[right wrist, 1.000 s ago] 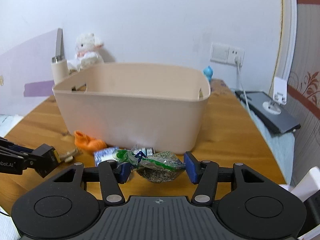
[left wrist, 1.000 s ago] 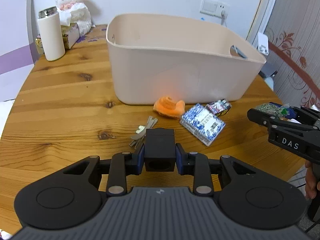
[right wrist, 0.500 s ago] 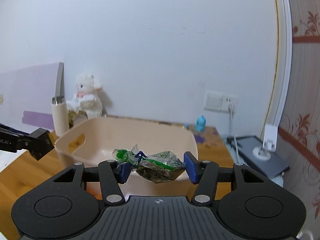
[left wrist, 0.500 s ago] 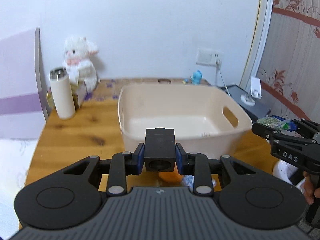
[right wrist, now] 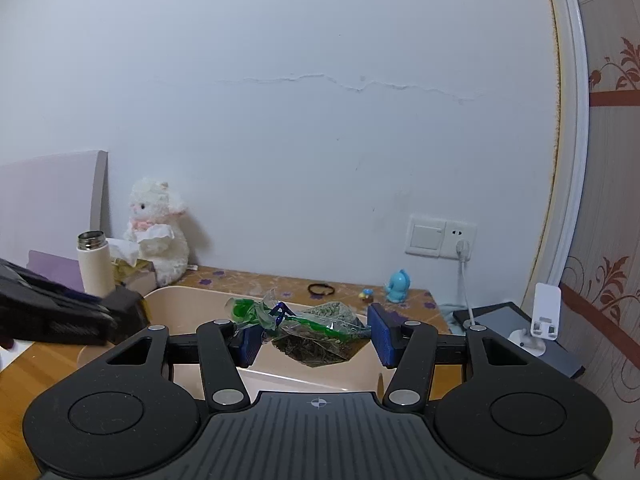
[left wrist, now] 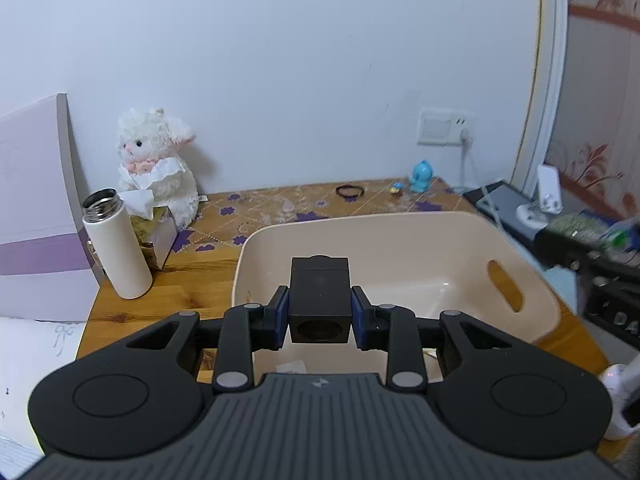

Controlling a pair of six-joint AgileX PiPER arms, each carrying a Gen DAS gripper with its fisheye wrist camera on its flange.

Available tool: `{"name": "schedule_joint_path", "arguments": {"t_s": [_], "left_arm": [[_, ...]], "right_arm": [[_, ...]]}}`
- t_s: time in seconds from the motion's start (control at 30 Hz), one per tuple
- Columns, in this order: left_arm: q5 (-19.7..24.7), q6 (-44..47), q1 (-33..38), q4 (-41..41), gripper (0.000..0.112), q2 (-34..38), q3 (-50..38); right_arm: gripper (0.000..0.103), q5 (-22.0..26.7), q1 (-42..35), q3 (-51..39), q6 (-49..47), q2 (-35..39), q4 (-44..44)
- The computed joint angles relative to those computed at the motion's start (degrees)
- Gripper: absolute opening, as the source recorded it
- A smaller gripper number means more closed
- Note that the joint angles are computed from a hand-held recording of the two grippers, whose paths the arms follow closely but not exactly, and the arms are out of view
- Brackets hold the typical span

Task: Organize objects
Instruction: 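Lift the black box over the basket and release it while the right tool drops the snack bag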

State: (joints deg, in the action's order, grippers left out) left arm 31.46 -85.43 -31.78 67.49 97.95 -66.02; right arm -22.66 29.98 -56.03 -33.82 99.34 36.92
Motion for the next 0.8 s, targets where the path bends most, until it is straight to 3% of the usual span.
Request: {"name": "schedule_joint_path", "arguments": {"t_s": [0.17,0.37,0.57,0.67,0.7,0.8], "left_arm": [[0.49,8.94,2.20,-8.20,0.033,9.50,-8.75],[3.11,17.67,2.66,-14.42,0.033,17.86,-16.32],[3.36,23.21,3.02,-18.81,0.034,20.68,-18.32],[2.95,24.06,2.98,-19.74,0.034,19.94,-17.42],[2.99,23.07,2.80,-19.05,0.036,19.38,-16.83],[1.88,20.71,2.63,-17.93,0.069,16.50,-14.42]], "right_arm": [[0.052,3.39,-1.05,-4.93,-1.21,5.03,2.91],[0.052,6.98,-0.88,-10.57,-17.53,11.44,17.88],[0.053,8.32,-0.53,-13.06,-31.12,14.11,30.57],[0.062,8.30,-0.54,-12.38,-29.72,13.68,29.40],[0.062,8.26,-0.58,-11.78,-27.78,13.19,27.60],[0.066,7.78,-0.51,-9.92,-24.92,11.19,25.18]]}}
